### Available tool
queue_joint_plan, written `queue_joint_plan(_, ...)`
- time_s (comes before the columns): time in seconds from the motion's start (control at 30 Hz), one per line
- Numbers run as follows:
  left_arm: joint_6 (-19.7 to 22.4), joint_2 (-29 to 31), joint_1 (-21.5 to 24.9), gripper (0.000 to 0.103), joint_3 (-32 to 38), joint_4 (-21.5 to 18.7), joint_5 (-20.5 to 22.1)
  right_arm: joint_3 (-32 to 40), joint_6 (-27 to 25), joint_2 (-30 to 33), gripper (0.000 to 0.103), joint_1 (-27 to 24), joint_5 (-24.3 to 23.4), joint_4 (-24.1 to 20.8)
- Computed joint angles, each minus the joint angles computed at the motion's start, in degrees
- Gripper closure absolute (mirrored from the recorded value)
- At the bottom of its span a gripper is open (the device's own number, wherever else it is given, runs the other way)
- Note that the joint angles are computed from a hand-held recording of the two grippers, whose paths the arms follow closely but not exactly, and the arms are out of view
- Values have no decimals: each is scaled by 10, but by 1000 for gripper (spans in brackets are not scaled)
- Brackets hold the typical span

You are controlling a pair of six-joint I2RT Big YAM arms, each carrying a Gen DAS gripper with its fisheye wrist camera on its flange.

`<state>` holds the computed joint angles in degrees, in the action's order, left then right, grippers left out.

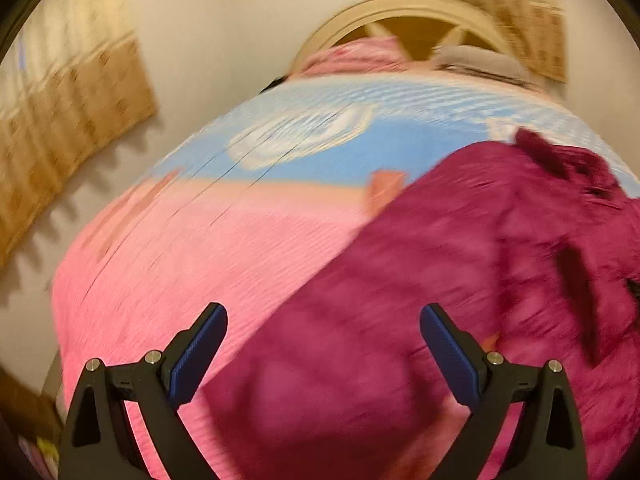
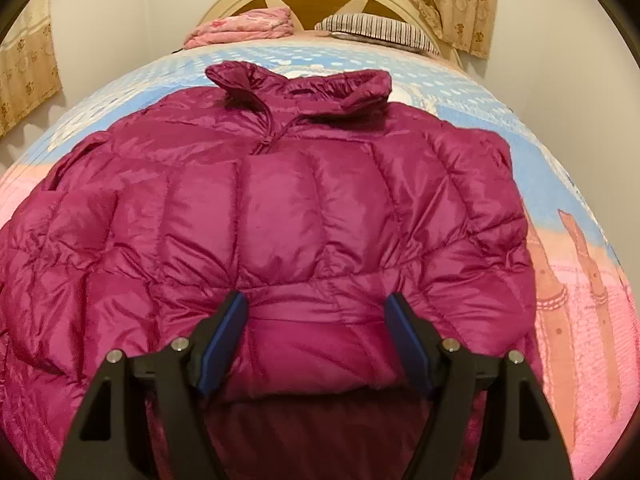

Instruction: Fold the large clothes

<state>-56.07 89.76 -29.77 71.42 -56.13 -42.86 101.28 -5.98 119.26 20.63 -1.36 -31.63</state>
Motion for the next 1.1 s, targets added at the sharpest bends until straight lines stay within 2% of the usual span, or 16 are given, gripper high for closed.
queue_joint_plan(0.07,-32,-37,6,6,-50,8,21,-14,3,-15,28,-1,-6,4)
queue_joint_plan(0.17,-59,-77,15,6,-117,61,63,-49,-1,-48,28,-1,-36,18)
queue_joint_plan(0.23,-55,-82,20,8,-141,98,94,-73,-18,-68,28,3,-36,32)
queue_joint_plan(0.27,-62,-73,16,20,-139,98,98,-85,-25,-77,28,5,-36,38)
queue_joint_plan(0.33,-59,-64,19,32,-141,110,116,-101,-29,-88,28,7,-37,47)
queue_joint_plan(0.4,-68,-56,15,49,-132,97,96,-116,-27,-99,28,7,-41,58)
queue_joint_plan(0.43,-68,-55,14,65,-127,88,89,-121,-24,-102,28,7,-42,64)
queue_joint_plan(0.47,-69,-57,13,72,-122,79,80,-126,-22,-105,28,7,-43,68)
queue_joint_plan(0.57,-62,-70,9,89,-107,60,51,-133,-17,-108,28,4,-44,72)
queue_joint_plan(0.63,-50,-60,4,90,-76,41,19,-134,-13,-107,28,2,-45,74)
queue_joint_plan(0.73,-5,-55,-9,91,-34,37,-24,-133,-5,-105,28,-1,-45,73)
queue_joint_plan(0.8,50,-44,-18,92,0,57,-37,-135,0,-107,28,-4,-48,74)
queue_joint_plan(0.9,121,-23,-28,93,42,101,-33,-139,8,-111,28,-8,-51,79)
queue_joint_plan(1.1,244,71,-49,93,172,178,-19,-148,23,-120,28,-19,-61,88)
